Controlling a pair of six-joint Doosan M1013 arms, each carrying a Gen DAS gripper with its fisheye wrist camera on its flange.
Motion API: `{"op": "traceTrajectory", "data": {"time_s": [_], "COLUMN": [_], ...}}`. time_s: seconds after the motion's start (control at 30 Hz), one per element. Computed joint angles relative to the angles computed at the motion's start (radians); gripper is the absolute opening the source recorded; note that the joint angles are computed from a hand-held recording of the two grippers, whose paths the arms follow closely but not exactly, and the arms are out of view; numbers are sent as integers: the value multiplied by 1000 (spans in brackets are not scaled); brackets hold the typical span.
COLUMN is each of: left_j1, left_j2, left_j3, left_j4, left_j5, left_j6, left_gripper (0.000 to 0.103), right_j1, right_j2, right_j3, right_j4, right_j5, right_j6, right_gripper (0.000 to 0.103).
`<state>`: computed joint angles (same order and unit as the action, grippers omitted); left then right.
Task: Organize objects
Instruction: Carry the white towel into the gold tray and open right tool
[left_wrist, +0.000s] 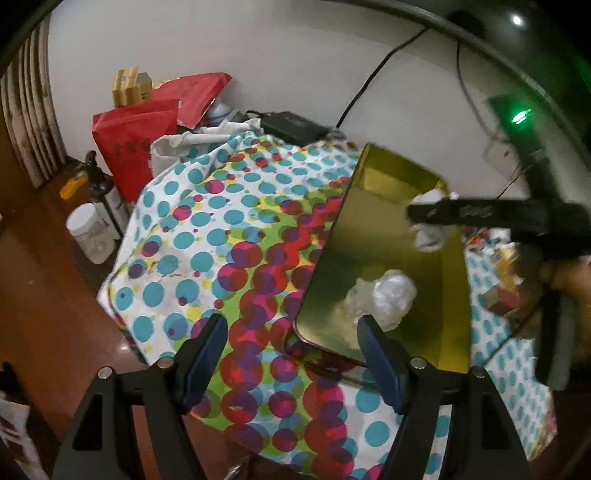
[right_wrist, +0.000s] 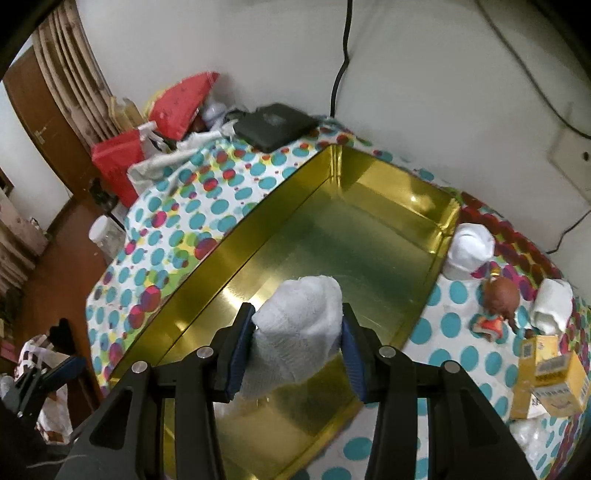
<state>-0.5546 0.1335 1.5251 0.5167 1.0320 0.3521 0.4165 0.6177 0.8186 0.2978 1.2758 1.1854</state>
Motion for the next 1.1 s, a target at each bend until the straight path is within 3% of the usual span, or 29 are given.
{"op": "traceTrajectory", "data": {"time_s": [0.17, 0.37, 0.47, 0.6, 0.63, 0.77, 0.9, 1.03, 1.1], "left_j1": [4, -12, -7, -7, -10, -20, -29, -44, -53], "left_j2": [-30, -4, -12, -5, -4, 4, 16, 37, 52], "left_j3": [48, 11, 16, 10, 9, -2, -18, -41, -60], "left_j4": [27, 49, 27, 17, 25, 54, 54, 47, 41], "left_j5": [-100, -16, -55, -55, -54, -48, -68, -84, -88], "left_j6": [-80, 22, 16, 14, 11, 4, 47, 91, 127], "left_gripper": [75, 75, 75, 75, 75, 75, 75, 75, 75], "right_j1": [10, 10, 5, 0, -2, -12, -62, -121, -147], "right_j2": [28, 44, 42, 26, 16, -49, -149, -227, -256], "right_j3": [-25, -36, -27, -4, 9, 92, 238, 361, 405], "right_j4": [-28, -38, -21, 9, 17, 43, 141, 194, 157], "right_j5": [22, 35, 32, 2, -17, -140, -308, -406, -429], "right_j6": [26, 37, 36, 19, 8, -55, -149, -230, -221], "right_gripper": [43, 43, 45, 49, 50, 72, 72, 72, 72]}}
